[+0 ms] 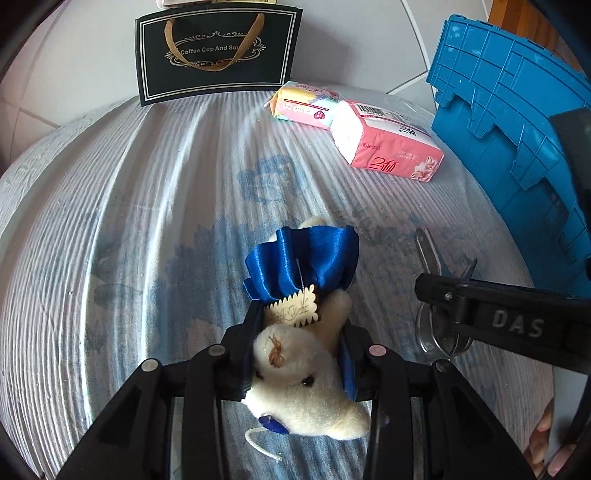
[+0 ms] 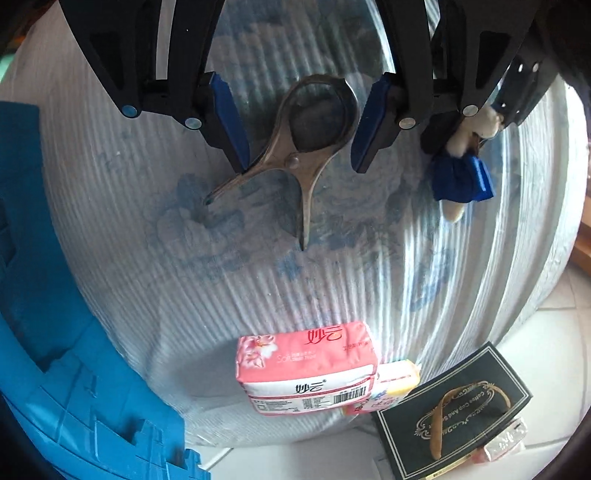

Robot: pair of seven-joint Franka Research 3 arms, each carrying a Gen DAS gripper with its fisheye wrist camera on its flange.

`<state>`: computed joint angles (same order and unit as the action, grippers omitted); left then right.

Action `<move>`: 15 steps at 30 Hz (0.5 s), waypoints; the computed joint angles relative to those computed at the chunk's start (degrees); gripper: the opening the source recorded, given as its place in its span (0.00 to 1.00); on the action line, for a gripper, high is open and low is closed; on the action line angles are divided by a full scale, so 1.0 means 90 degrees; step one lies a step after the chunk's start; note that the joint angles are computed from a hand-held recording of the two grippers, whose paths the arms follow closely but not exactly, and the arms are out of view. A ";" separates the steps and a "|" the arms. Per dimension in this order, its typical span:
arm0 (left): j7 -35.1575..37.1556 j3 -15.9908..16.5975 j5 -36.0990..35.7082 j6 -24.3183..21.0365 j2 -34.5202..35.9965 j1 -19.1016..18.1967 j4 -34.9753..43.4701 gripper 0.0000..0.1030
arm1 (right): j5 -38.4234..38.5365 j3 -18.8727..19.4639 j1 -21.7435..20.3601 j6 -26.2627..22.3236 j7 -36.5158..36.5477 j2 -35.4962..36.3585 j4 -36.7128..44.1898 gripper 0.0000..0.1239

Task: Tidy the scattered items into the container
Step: 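Lift the bunny and clip with both grippers and carry them over the crate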

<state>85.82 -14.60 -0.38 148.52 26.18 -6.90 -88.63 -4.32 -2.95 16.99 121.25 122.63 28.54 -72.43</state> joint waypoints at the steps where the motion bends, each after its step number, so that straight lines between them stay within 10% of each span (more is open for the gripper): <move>1: 0.0034 -0.0004 0.0013 0.0020 -0.0032 0.0007 -0.0051 0.34 | 0.0033 0.0029 -0.0026 -0.0176 -0.0121 0.0108 0.0101 0.45; 8: 0.0061 -0.0045 -0.0014 0.0034 -0.0006 -0.0022 -0.0015 0.34 | -0.0318 0.0015 0.0018 -0.0064 -0.0573 -0.0442 -0.0831 0.35; 12: 0.0030 0.0010 0.0116 -0.0016 -0.0033 -0.0082 -0.0013 0.34 | -0.0448 0.0019 0.0042 0.0339 -0.0767 -0.0265 -0.0803 0.48; 15: -0.0095 0.0090 0.0239 0.0123 -0.0269 -0.0123 -0.0230 0.34 | -0.0452 0.0020 0.0058 0.0700 -0.0806 -0.0368 -0.1064 0.29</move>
<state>84.96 -13.79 1.78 149.63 23.76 -8.01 -90.70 -8.39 -2.77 17.51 127.54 115.38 25.22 -82.00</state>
